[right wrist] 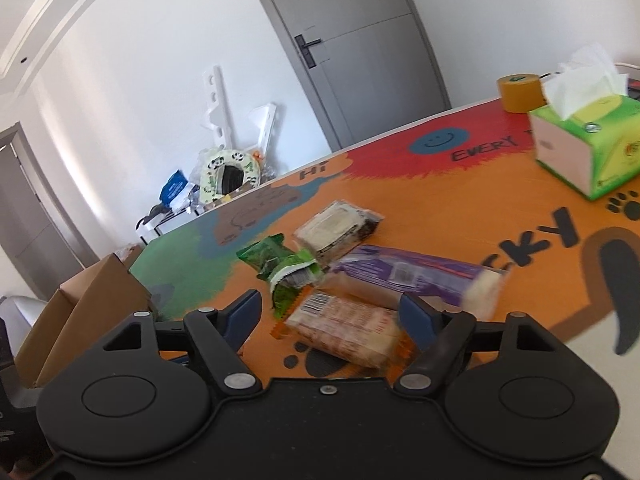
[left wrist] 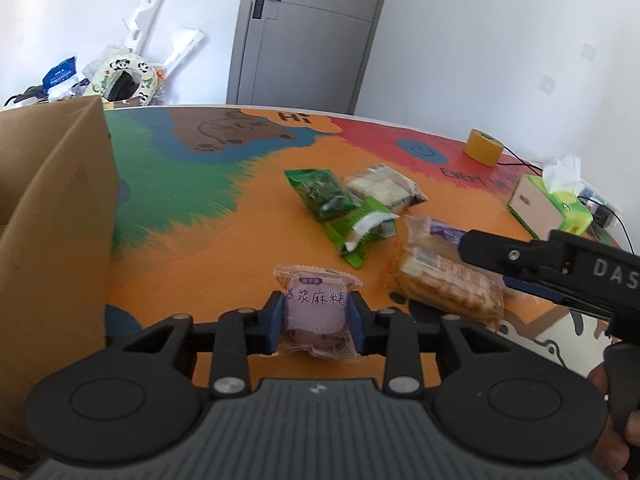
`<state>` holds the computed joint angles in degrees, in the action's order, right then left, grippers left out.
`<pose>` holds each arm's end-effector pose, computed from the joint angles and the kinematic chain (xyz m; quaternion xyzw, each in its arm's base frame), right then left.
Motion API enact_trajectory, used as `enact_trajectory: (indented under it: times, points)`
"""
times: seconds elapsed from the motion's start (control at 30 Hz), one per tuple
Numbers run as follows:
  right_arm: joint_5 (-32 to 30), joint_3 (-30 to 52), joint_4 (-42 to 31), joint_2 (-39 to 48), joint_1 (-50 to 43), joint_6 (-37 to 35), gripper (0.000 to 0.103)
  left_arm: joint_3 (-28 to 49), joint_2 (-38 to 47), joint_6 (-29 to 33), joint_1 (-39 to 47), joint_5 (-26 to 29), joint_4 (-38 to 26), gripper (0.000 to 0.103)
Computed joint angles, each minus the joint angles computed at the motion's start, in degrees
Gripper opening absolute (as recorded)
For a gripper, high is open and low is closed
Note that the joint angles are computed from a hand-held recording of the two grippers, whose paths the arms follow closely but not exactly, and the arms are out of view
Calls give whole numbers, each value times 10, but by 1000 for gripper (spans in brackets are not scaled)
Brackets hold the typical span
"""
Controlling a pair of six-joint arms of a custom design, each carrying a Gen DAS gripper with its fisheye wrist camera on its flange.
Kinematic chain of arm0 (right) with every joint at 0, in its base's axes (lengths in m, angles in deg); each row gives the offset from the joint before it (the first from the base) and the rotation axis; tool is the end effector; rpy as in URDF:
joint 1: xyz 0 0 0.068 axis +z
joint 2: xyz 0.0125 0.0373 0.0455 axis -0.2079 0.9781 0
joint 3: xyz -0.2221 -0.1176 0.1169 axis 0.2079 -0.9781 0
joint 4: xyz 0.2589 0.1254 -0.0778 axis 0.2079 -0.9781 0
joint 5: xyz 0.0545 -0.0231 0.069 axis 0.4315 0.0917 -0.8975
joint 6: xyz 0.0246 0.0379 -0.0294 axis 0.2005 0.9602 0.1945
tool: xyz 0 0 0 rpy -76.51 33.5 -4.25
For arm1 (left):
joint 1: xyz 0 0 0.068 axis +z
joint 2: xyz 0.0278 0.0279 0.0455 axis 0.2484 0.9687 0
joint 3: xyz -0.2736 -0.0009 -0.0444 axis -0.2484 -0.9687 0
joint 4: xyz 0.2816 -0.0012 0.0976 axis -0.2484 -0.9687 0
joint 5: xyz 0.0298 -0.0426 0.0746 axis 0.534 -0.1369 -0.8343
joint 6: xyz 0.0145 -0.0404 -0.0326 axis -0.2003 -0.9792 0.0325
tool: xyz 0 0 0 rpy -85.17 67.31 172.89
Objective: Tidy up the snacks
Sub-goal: 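Grasp the purple-labelled pack with the left tool while the right tool grasps the pastry pack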
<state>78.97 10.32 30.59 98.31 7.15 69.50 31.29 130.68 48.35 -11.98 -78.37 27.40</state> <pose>0.1876 0.0552 -0.0022 0.2019 0.8423 0.1300 0.4826 0.2631 -0.1360 -0.0101 0.1767 0.8815 -0.1887 0.3951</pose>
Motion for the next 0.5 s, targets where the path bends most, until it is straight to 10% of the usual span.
enact_trajectory:
  times: [0.5]
  points:
    - [-63,64,-104,-1,-27,-8,76,5,5,-1,17,7,-4,33]
